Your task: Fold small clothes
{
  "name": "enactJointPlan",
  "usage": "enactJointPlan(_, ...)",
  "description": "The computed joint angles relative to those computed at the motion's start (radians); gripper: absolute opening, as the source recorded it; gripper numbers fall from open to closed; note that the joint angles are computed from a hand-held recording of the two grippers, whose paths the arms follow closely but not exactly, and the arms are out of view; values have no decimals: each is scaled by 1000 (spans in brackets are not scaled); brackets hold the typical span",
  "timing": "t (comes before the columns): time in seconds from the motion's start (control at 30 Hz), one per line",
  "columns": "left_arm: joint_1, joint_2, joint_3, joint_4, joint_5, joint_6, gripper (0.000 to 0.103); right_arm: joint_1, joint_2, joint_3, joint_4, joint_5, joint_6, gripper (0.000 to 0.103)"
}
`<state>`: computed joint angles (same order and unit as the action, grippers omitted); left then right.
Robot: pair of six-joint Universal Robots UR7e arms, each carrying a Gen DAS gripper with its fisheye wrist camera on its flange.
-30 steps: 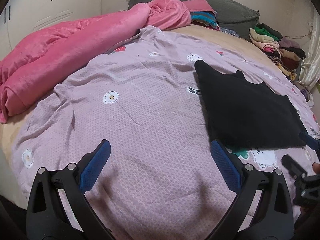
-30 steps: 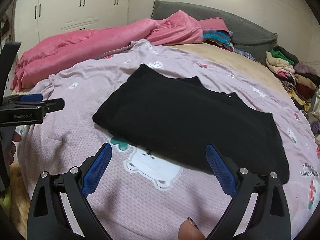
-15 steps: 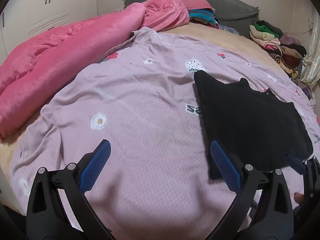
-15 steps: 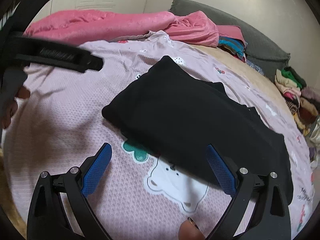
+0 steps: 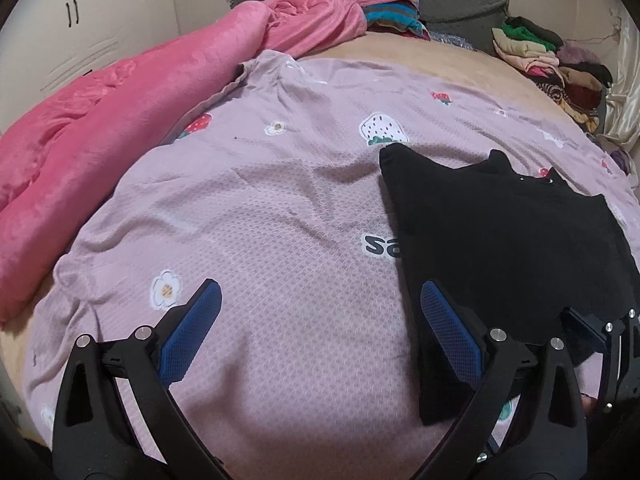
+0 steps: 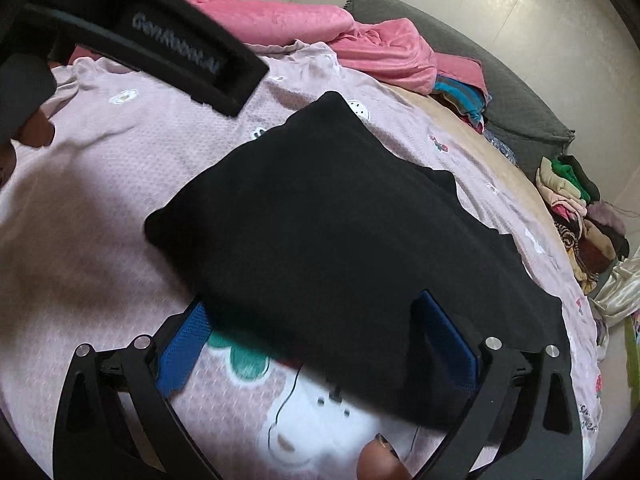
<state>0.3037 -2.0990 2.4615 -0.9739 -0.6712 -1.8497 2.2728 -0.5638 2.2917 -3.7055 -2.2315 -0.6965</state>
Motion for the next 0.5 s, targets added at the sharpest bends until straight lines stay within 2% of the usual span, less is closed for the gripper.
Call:
enactJointPlan(0.43,172,43,14,-248,87,207,93,-21,56,-71,-44,5,-63,98)
enactJointPlan(0.5,186,53,11,-268,95,219,93,-21,54,-69,-46,12,-68,93)
